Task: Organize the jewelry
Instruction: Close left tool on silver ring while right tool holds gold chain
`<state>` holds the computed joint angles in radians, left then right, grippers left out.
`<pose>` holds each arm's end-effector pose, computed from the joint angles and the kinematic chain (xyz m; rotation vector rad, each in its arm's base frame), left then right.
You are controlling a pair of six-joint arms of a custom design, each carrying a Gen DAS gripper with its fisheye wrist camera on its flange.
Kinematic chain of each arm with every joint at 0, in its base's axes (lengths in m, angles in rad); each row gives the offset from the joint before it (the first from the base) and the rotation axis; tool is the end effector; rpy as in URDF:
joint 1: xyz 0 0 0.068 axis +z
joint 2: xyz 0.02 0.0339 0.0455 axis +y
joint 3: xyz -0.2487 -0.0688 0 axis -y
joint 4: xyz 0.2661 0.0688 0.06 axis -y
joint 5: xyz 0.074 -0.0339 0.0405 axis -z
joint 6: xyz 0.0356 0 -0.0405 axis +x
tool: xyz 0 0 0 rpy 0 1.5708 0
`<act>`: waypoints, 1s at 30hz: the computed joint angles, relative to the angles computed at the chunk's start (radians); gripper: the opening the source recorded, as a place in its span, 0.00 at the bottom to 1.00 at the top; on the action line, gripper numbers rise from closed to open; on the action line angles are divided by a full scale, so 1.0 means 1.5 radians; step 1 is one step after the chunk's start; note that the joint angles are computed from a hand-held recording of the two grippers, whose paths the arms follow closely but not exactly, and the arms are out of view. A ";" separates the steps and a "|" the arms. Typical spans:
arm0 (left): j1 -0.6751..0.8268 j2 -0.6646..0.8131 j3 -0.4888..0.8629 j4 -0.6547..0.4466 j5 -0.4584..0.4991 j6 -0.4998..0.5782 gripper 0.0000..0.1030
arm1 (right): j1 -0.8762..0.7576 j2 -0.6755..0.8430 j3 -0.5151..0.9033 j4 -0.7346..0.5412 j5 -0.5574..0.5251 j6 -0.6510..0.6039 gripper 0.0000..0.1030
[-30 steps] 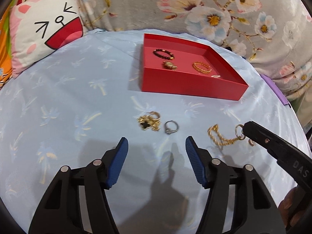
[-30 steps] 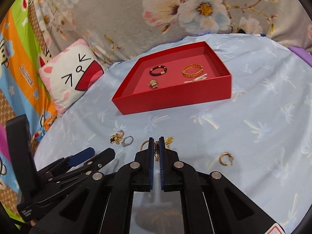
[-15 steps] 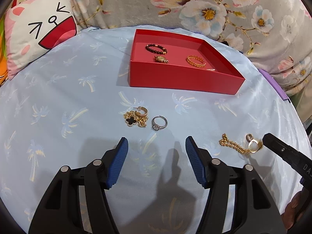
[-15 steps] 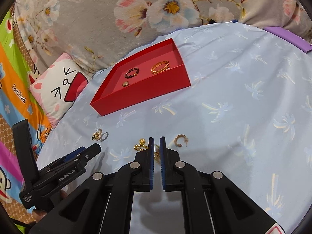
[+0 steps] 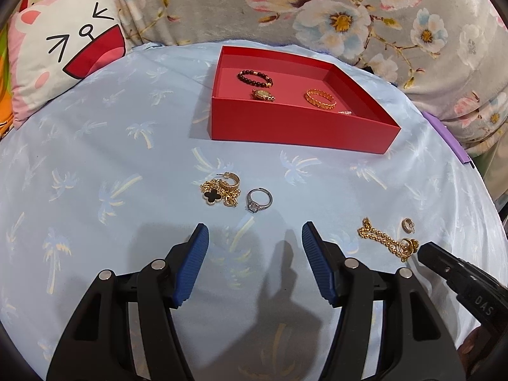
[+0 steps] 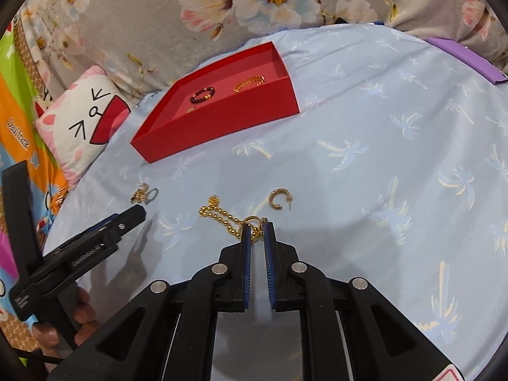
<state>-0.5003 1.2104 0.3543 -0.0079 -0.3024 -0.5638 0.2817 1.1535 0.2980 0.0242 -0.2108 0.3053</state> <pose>0.2000 -0.0973 0.1024 -0.2096 2.3781 -0.1331 0.2019 0.0662 0.0989 -0.0713 2.4434 0.5212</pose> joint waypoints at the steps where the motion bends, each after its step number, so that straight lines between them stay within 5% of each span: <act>1: -0.001 0.000 0.000 0.000 0.000 0.001 0.57 | -0.001 0.011 0.004 0.004 -0.001 0.002 0.11; 8: 0.007 0.010 0.005 0.004 0.013 0.007 0.57 | 0.003 0.054 0.022 0.020 -0.003 -0.001 0.05; 15: 0.010 0.022 0.010 0.009 0.016 0.005 0.57 | -0.074 -0.097 -0.066 0.072 -0.114 0.031 0.04; 24: 0.003 0.062 0.033 0.021 0.023 0.013 0.57 | -0.084 -0.206 -0.082 0.004 -0.110 0.031 0.04; 30: 0.005 0.100 0.059 0.030 0.020 0.020 0.44 | -0.097 -0.180 -0.079 0.008 -0.125 0.022 0.04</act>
